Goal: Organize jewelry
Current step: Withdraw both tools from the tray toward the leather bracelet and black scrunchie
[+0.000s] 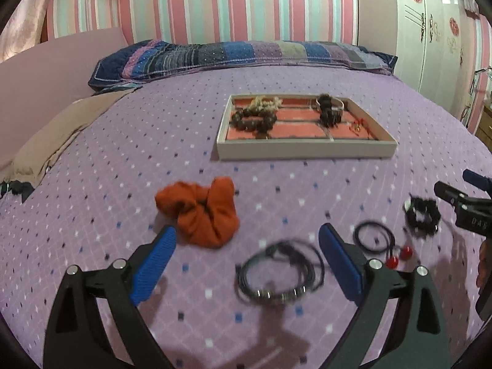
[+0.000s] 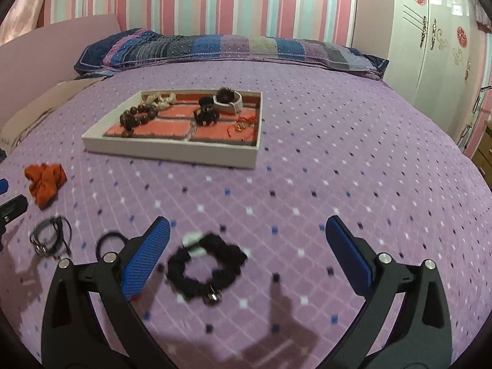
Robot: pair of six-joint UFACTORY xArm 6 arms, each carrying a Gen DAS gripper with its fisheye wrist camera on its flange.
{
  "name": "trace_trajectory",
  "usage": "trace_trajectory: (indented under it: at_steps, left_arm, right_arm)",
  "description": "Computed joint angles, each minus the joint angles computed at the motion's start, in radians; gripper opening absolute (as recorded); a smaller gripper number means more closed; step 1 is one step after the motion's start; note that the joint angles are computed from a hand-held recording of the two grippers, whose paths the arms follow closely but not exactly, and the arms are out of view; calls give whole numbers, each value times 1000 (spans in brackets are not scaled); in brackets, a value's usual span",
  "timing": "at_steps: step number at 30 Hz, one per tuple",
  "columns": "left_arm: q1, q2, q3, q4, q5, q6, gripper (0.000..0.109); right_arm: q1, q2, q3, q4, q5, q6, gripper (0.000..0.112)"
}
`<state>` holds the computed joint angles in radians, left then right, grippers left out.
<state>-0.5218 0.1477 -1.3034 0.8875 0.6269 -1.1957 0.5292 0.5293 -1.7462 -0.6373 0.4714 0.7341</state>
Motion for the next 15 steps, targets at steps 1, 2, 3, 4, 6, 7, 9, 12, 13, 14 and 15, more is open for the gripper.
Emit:
trace_trajectory:
  at_steps: [1,2,3,4,6,7,9,12,13,14,15]
  left_arm:
    - [-2,-9,20,-7,-15,-2,92]
    - [-2,-13,31,-11,-22,-1,92]
    - [-5,-19,45,-8,-26,-9,92]
    - [-7,-25,60,-3,-32,-18,92]
    - [-10,-32,78,0,-35,-27,92]
    - [-10,-33,86,-5,-34,-27,92]
    - [-14,-31,87,-7,-21,-32,92]
    - [-14,-32,92,4,-9,-51,92]
    - [-13,-31,92,7,-6,-58,92]
    - [-13,-29,90,8,-1,-63,92]
    - [-12,-27,89,4,0,-60,92]
  right_arm:
    - [-1,-9,19,-11,-3,13,99]
    - [-3,-19,38,-22,-4,29,99]
    - [-5,-28,57,-30,-10,43,99]
    - [-8,-40,83,-46,-22,65,99]
    - [-10,-53,113,-73,-32,95,99]
    - [-11,-57,124,-85,-31,107,99]
    - [-13,-63,141,-102,-31,131,99]
    - [-19,-68,154,-96,-38,151,99]
    - [-21,-70,157,-98,-41,158,99]
    - [-24,-73,160,-100,-47,167,99]
    - [-26,-75,162,-104,-52,175,99]
